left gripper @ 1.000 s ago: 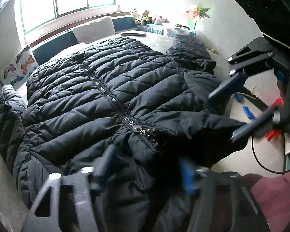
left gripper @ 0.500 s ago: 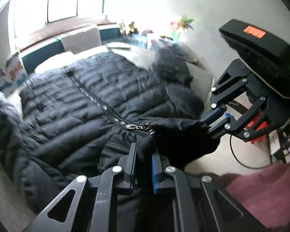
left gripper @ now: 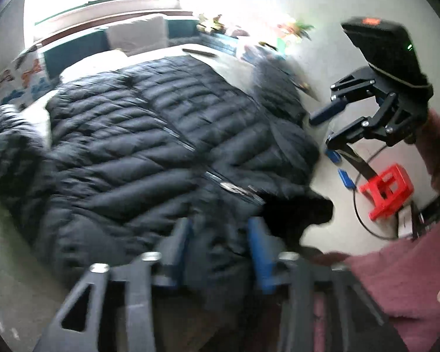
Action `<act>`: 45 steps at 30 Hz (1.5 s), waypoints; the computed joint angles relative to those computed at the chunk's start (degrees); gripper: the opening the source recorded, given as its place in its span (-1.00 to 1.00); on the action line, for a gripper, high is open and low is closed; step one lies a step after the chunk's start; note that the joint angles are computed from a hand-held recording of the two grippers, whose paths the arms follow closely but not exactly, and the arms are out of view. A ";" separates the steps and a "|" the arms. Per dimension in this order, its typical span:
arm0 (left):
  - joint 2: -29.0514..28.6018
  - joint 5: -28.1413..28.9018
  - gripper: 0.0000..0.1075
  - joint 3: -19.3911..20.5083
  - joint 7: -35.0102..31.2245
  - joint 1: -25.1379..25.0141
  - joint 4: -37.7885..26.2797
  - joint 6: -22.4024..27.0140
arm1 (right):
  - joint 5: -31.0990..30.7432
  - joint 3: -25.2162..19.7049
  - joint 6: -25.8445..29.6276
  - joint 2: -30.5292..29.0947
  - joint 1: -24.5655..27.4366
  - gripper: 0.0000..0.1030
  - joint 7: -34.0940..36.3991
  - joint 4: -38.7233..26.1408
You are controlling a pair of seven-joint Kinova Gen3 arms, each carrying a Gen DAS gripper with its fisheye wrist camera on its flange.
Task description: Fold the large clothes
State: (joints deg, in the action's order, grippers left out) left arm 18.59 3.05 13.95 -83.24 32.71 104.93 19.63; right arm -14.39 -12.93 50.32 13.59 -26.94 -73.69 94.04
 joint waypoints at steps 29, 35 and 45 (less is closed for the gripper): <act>18.64 16.14 0.46 4.19 2.85 -40.45 -21.95 4.02 | 6.09 6.00 0.10 21.90 9.58 0.25 -17.15 -20.16; 23.00 19.58 0.46 -4.85 9.02 -35.75 -26.66 6.41 | 4.91 6.22 -0.17 24.09 11.15 0.25 -18.62 -22.47; 24.08 13.73 0.48 -7.02 12.76 -34.45 -29.98 7.86 | 3.43 5.36 0.08 27.41 12.72 0.25 -18.20 -26.30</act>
